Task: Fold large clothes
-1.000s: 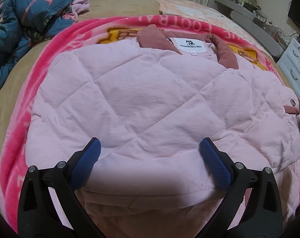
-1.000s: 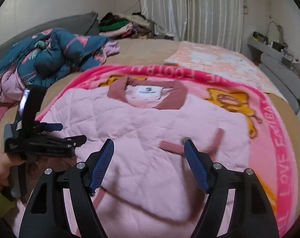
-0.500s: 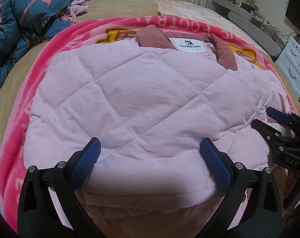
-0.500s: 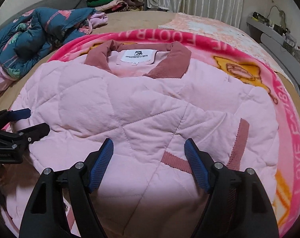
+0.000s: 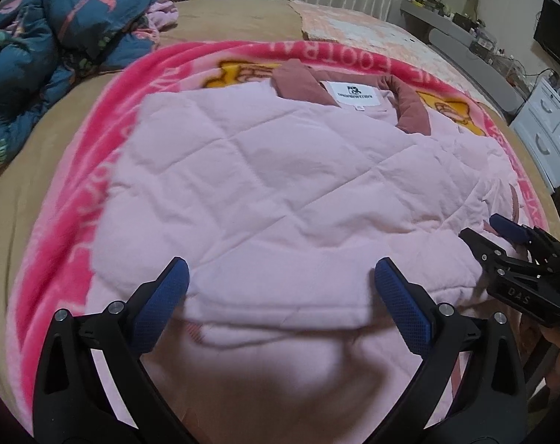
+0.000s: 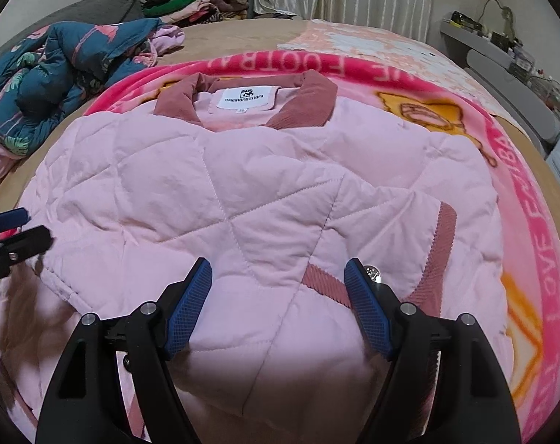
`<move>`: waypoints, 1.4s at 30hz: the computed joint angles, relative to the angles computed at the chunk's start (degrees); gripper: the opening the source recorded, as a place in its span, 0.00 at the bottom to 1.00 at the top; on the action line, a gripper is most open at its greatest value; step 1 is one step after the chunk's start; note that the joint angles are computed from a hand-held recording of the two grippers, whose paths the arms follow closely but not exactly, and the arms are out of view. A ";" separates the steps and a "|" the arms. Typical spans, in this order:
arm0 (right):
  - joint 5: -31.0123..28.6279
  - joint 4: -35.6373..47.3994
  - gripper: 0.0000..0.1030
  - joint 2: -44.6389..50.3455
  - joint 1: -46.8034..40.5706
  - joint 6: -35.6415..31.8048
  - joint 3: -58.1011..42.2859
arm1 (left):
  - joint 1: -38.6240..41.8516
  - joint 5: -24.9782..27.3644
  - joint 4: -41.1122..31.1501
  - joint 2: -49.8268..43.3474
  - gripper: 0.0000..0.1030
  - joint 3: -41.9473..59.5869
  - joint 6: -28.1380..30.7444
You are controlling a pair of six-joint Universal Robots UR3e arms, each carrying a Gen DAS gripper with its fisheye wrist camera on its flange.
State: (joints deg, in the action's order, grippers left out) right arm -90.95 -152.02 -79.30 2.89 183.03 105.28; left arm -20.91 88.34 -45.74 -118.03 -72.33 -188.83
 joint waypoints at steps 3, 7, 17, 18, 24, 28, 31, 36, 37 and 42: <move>-1.01 3.93 0.72 -1.66 0.89 1.26 -0.58 | 0.90 -0.43 1.13 4.48 0.92 -5.10 0.29; -1.26 7.51 0.78 -3.90 1.66 2.32 -0.88 | 1.92 -0.34 2.02 10.02 0.92 -11.09 0.50; 3.07 10.68 0.96 -18.26 -0.49 5.80 6.10 | 2.74 -1.79 2.38 20.71 0.92 -18.49 -0.19; 3.22 11.26 0.96 -19.95 -0.57 5.90 6.57 | 2.57 -1.89 2.19 21.54 0.92 -18.75 -0.25; 3.00 15.41 0.96 -26.23 0.92 5.64 5.99 | 1.53 -1.60 1.20 25.29 0.92 -20.00 -1.10; 2.62 17.23 0.96 -29.59 2.42 5.96 5.59 | 0.60 -1.19 0.61 26.98 0.92 -20.32 -1.31; 2.06 18.67 0.96 -31.51 3.70 6.18 4.83 | -0.04 -1.01 0.10 28.35 0.92 -20.54 -1.52; 1.18 20.55 0.96 -34.71 4.90 6.81 4.29 | -0.82 -0.52 -0.56 31.12 0.92 -21.52 -1.76; 1.08 21.04 0.96 -35.59 5.13 6.94 4.24 | -1.02 -0.37 -0.64 31.78 0.92 -21.77 -1.85; -0.07 23.36 0.96 -38.97 6.80 7.56 3.36 | -1.66 -0.06 -1.18 34.65 0.92 -22.69 -2.37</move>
